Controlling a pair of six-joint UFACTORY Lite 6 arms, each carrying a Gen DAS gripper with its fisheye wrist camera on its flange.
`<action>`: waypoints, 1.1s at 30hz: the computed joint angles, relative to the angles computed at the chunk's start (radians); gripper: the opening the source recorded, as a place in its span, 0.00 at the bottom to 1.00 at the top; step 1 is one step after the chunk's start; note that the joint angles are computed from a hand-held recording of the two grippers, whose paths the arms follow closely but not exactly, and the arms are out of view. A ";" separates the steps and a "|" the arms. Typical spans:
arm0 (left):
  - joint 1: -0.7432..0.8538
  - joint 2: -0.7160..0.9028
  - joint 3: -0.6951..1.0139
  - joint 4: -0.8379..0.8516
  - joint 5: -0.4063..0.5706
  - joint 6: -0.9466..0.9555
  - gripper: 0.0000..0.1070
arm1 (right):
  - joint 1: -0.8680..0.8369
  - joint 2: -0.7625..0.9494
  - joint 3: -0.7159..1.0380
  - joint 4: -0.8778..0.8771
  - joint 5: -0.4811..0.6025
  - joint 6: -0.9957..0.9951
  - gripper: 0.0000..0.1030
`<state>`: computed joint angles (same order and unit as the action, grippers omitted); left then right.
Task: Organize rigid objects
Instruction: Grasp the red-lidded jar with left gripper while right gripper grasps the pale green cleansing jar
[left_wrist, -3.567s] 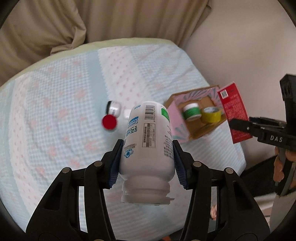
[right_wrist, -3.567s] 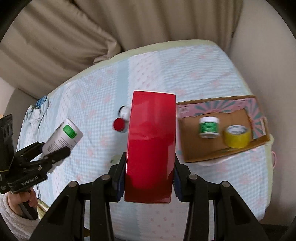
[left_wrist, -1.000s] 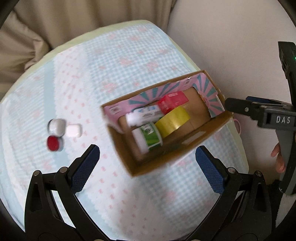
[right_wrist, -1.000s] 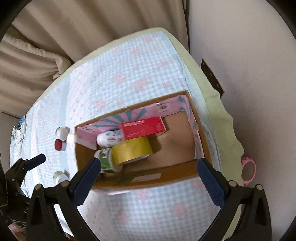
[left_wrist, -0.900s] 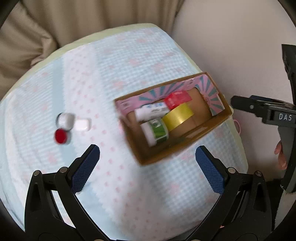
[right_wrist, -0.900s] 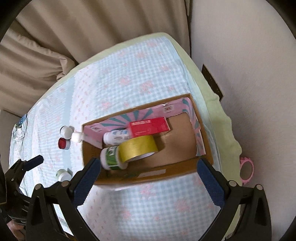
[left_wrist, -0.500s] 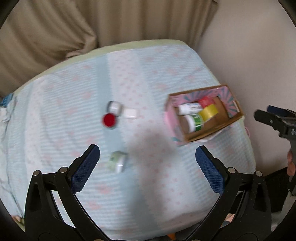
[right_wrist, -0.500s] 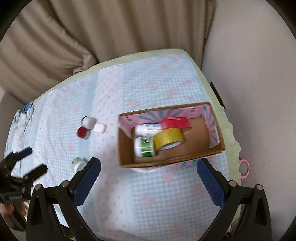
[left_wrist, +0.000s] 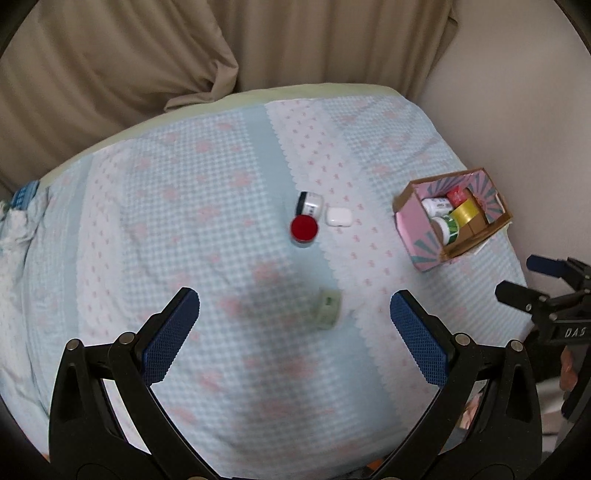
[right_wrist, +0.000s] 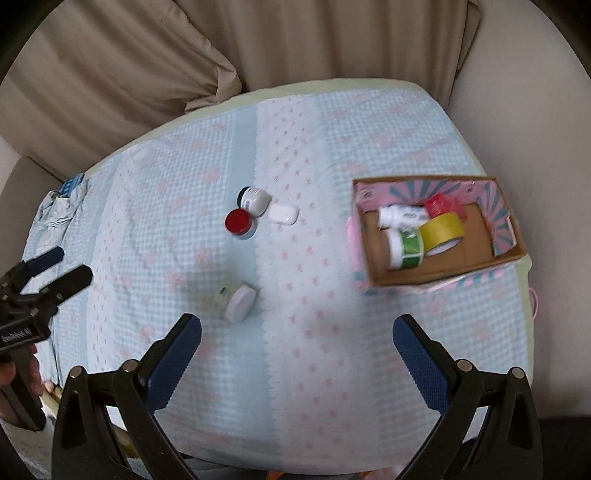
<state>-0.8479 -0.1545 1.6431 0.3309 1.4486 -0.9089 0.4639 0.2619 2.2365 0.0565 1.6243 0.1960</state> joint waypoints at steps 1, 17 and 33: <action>0.043 -0.016 -0.025 -0.020 -0.017 0.050 0.96 | 0.043 -0.018 -0.043 -0.020 -0.023 0.058 1.00; 0.500 0.345 -0.029 -0.334 -0.332 0.751 0.96 | 0.427 0.061 -0.402 -0.106 -0.361 0.659 1.00; 0.518 0.925 0.126 -0.504 -0.580 0.997 0.78 | 0.407 0.376 -0.447 -0.075 -0.609 0.763 0.96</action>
<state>-0.3301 0.7708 1.7693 -0.1731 0.8685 0.0881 0.8711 0.6381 1.7890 -0.0183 1.0154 0.9588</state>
